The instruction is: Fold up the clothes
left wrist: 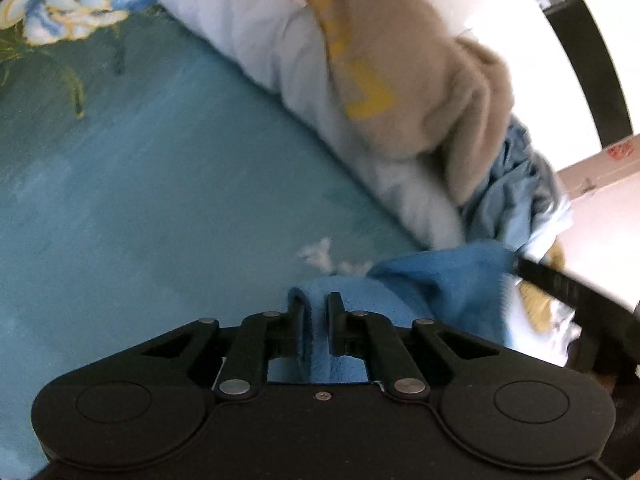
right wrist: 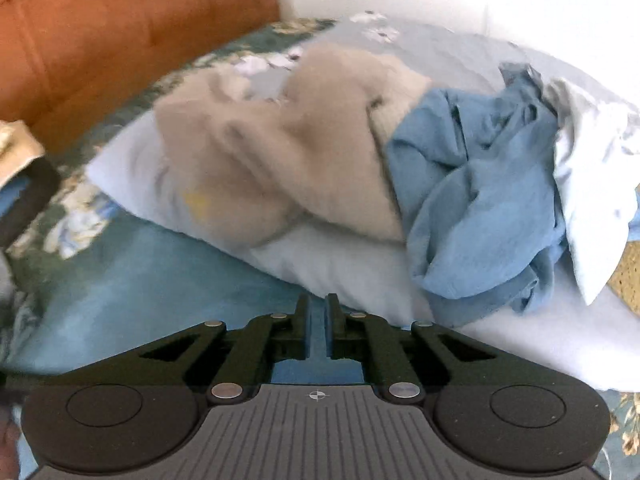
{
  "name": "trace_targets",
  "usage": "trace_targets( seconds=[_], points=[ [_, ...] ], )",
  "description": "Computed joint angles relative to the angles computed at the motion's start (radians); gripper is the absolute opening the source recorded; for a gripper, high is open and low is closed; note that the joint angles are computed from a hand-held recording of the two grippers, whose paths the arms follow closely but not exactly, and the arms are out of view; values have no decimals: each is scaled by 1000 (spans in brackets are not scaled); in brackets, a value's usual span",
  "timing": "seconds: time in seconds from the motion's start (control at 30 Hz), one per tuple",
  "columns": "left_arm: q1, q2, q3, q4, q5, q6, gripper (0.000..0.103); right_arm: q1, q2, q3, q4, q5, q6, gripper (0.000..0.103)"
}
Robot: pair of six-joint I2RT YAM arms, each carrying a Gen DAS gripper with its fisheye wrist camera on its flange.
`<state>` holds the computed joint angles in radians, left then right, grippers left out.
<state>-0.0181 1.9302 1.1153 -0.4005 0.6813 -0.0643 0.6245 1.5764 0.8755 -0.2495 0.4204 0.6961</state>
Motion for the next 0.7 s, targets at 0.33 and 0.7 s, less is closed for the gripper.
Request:
trace_targets(
  seconds=[0.33, 0.7],
  points=[
    [217, -248, -194, -184, 46, 176, 36, 315, -336, -213, -225, 90, 345, 20],
    [643, -772, -537, -672, -74, 611, 48, 1158, -259, -386, -332, 24, 1144, 34]
  ],
)
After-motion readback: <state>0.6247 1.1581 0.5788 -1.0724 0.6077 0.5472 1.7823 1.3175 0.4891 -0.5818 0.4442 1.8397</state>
